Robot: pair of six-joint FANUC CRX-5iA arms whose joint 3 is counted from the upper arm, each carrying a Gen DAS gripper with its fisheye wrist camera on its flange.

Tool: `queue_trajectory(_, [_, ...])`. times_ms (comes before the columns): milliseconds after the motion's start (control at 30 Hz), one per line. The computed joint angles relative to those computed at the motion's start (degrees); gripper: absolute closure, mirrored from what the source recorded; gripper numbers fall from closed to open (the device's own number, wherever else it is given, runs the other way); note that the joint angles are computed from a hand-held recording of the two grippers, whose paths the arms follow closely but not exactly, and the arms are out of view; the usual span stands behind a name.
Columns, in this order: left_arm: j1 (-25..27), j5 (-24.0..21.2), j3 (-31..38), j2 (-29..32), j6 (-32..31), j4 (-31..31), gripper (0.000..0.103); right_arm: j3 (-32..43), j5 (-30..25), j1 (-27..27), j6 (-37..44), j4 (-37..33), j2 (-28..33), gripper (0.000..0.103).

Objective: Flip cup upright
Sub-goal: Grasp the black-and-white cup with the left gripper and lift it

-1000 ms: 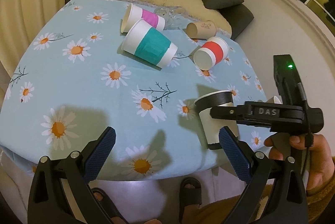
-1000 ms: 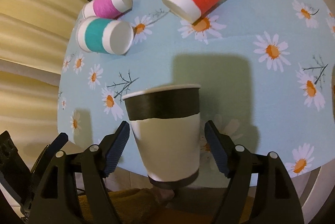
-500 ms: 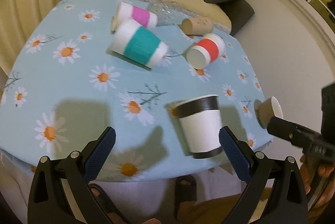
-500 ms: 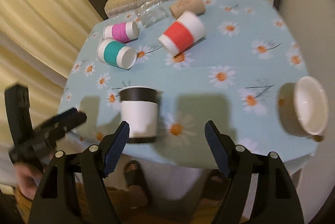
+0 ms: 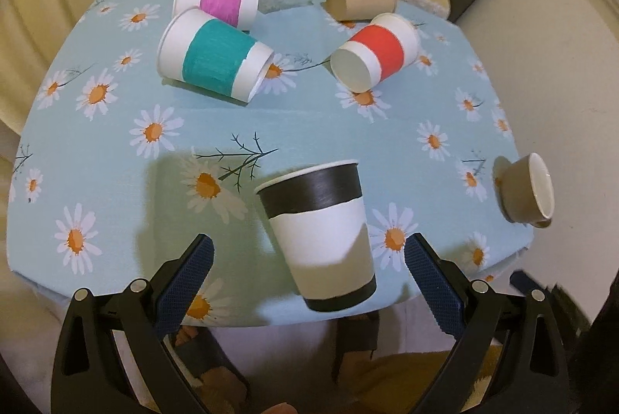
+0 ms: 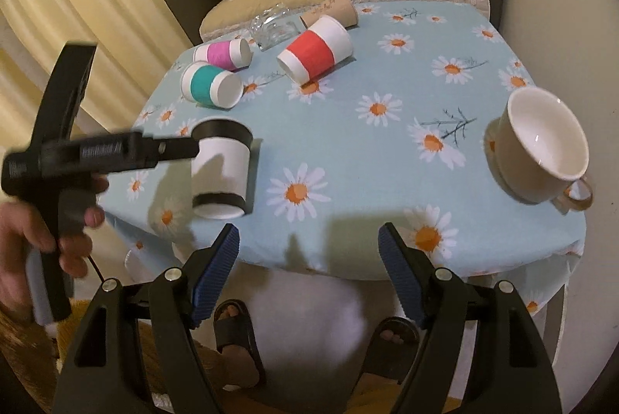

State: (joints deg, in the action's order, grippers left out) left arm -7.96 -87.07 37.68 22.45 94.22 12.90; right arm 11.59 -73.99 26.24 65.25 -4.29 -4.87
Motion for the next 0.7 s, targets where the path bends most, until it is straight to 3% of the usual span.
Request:
queue_trajectory(333, [-1.9, -7.0, 7.5, 5.7, 10.9, -4.4, 0.01, -5.4, 4.8, 0.1, 0.4, 0.4, -1.9, 0.029])
queue_trajectory(500, [-2.7, -9.6, 10.3, 8.0, 13.2, -5.2, 0.024, -7.3, 6.8, 1.3, -0.2, 3.5, -2.7, 0.029])
queue_trajectory(633, [-3.2, -10.4, 11.6, 9.2, 14.4, -5.5, 0.026, -8.3, 7.4, 1.5, -0.3, 4.2, -3.1, 0.029])
queue_trajectory(700, [-3.6, -11.3, 12.9, 10.0, 14.1, -6.4, 0.038, -8.4, 7.4, 1.4, 0.2, 3.6, -3.2, 0.029])
